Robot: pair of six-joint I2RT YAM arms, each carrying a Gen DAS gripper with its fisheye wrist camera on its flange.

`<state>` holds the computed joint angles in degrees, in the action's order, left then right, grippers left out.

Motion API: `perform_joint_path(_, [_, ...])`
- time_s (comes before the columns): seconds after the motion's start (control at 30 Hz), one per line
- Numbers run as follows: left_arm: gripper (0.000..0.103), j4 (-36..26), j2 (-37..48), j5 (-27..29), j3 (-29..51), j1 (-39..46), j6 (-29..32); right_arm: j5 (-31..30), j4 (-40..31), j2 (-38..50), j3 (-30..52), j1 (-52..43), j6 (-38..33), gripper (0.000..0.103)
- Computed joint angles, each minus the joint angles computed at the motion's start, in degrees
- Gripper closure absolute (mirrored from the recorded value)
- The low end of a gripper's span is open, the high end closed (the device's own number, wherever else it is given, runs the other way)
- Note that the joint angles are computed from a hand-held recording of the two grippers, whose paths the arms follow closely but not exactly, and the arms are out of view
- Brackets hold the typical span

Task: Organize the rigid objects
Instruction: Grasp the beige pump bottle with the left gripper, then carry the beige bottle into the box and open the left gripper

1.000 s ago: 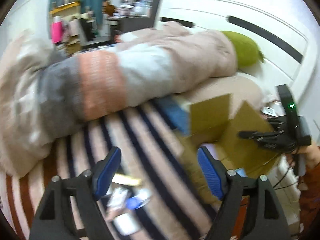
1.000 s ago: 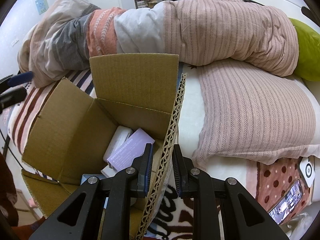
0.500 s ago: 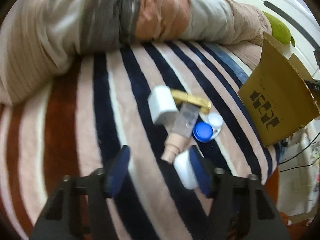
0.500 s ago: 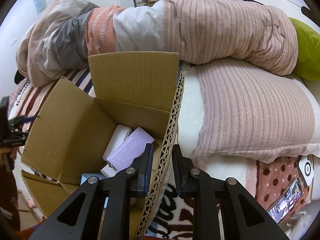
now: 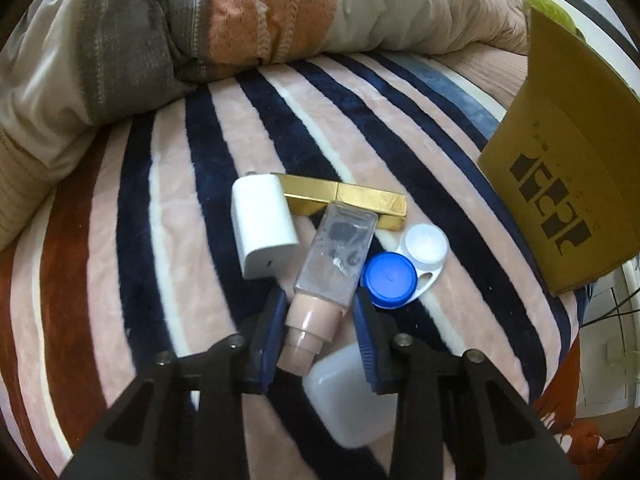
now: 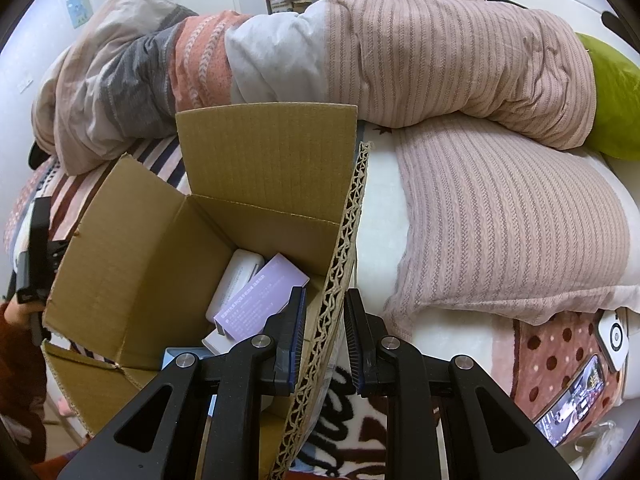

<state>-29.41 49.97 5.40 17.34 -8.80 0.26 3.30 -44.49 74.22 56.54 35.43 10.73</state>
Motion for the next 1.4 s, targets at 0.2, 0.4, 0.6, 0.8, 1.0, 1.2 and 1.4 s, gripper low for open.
perform_joint_path(0.2, [0.072,5.1,6.1,1.0,0.6,0.4,-1.2,0.2,0.0,-0.2,-0.2,0.1,0.0,0.087])
perform_joint_path(0.4, [0.079,1.7,1.3,-0.1,1.3,-0.3,-3.1,0.2,-0.1,-0.6,-0.4,0.3,0.3,0.087])
perform_joint_path(0.6, [0.079,-10.6,-11.4,-2.8,6.1,-5.0,-4.7,-0.2,-0.1,-0.8,-0.6,0.1,0.1,0.087])
perform_joint_path(0.8, [0.08,-18.4,-16.0,-9.6,15.1,-16.3,-10.6,-0.2,-0.1,-0.9,-0.6,0.1,0.2,0.087])
perform_joint_path(1.0, [0.08,-19.7,-11.8,-16.7,25.5,-31.1,-17.3,-0.6,0.0,-1.1,-0.7,0.0,0.4,0.087])
perform_joint_path(1.2, [0.08,-16.5,-0.6,-20.6,34.9,-42.4,-20.8,-0.4,0.0,-1.1,-0.6,0.2,0.3,0.087])
perform_joint_path(1.4, [0.08,-12.8,14.8,-14.8,40.1,-42.3,-21.8,-0.5,0.2,-1.1,-0.7,0.2,0.4,0.087])
